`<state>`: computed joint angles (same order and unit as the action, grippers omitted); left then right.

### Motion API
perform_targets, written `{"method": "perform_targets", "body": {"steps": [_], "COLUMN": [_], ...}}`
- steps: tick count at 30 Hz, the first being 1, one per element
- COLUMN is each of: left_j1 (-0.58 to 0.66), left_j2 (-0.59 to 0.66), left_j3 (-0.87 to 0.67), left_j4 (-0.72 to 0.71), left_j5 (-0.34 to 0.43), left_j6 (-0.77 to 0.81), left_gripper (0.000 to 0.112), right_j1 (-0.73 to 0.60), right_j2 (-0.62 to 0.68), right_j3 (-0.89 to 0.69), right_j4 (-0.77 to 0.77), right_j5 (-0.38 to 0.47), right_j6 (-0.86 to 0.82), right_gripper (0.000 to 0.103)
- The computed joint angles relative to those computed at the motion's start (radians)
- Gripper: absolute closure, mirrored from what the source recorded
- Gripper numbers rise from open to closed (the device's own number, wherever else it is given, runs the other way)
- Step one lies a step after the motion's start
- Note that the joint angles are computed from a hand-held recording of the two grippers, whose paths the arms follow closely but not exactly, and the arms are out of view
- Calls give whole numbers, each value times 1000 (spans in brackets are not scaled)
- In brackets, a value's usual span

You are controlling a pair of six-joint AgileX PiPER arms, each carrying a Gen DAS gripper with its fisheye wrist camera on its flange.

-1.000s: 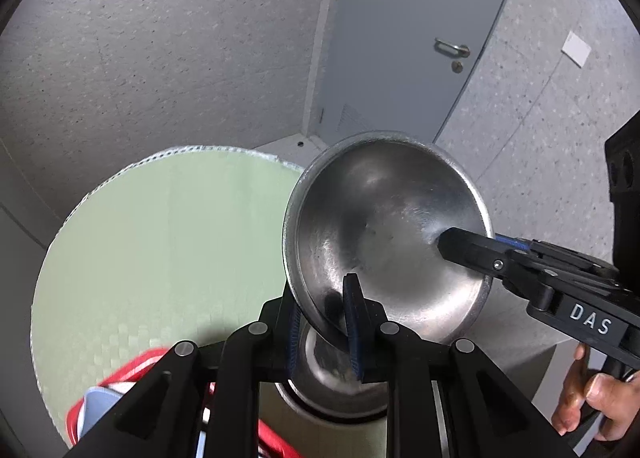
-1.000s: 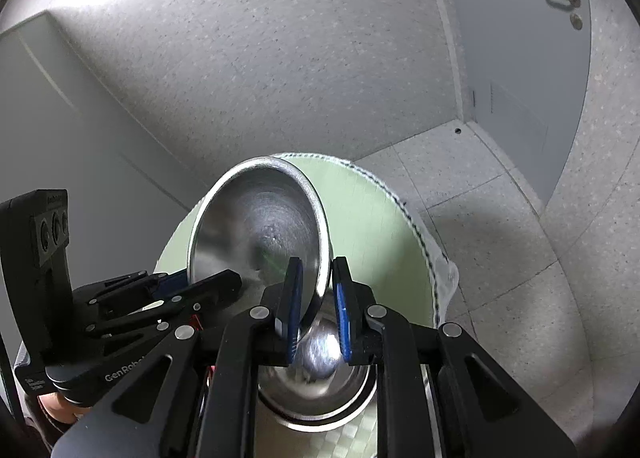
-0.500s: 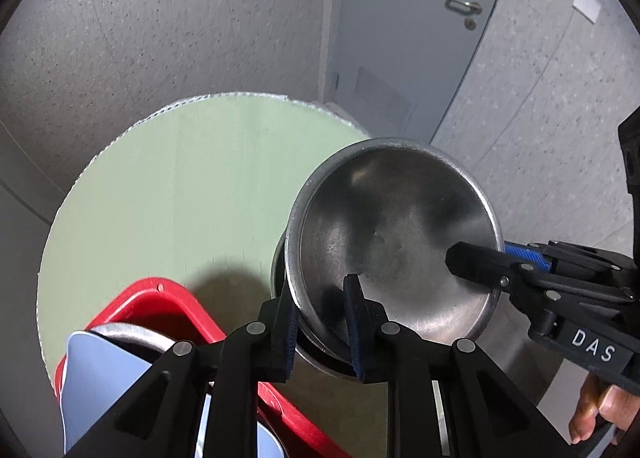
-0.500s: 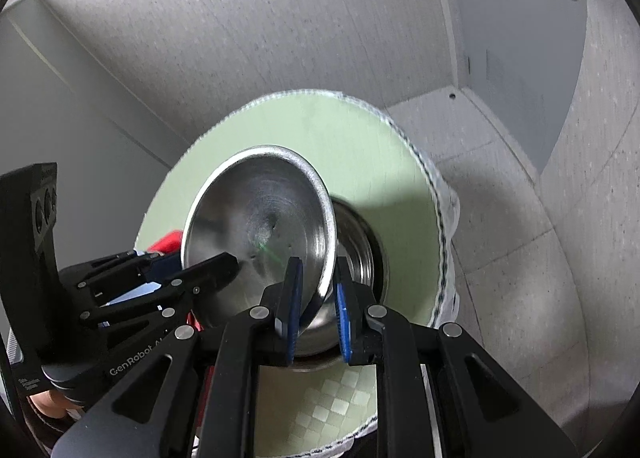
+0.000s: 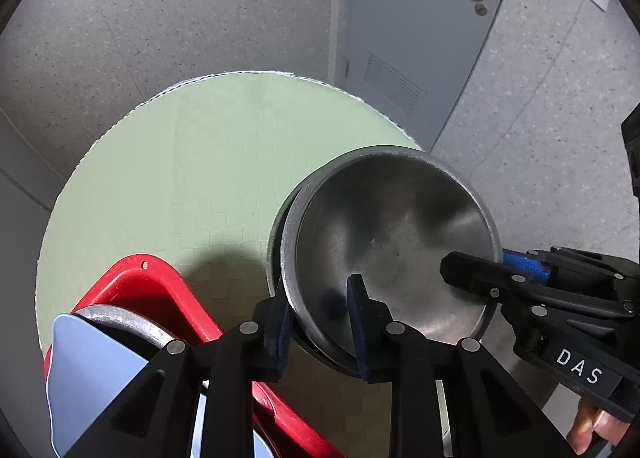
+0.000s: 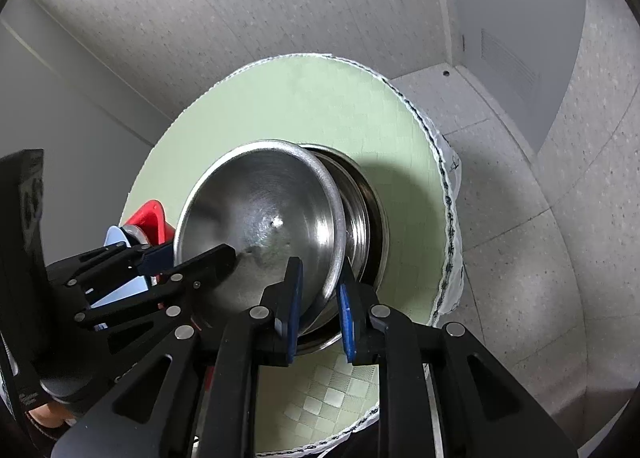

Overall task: Organize plates and bowls
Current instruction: 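Lower the held steel bowl onto the stacked steel bowls, then open both tools and move them to the rim of the steel bowl stack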

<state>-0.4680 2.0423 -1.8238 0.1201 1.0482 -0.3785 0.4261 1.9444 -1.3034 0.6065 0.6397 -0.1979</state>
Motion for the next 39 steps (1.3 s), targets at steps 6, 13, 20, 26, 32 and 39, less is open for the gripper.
{"method": "perform_targets", "body": {"steps": [6, 13, 20, 26, 32, 39], "left_j1": [-33, -51, -111, -179, -265, -384], "left_j2": [6, -56, -115, -182, -178, -33], "left_j3": [25, 135, 225, 317, 328, 121], "left_j4": [34, 78, 210, 332, 412, 503], "left_j5": [-35, -78, -97, -123, -73, 159], "left_j6": [-58, -192, -433, -679, -864, -1181], "left_gripper": [79, 67, 45, 27, 16, 15], "right_j1": [7, -1, -28, -15, -52, -124], "right_j2": [4, 5, -1, -17, 2, 86], "right_j3": [-4, 0, -1, -39, -93, -244], "right_j4": [-3, 25, 59, -61, -39, 25], "right_j5": [-3, -3, 13, 29, 79, 224], "right_j6": [6, -16, -78, 3, -113, -415], "right_gripper": [85, 81, 81, 67, 59, 43]}}
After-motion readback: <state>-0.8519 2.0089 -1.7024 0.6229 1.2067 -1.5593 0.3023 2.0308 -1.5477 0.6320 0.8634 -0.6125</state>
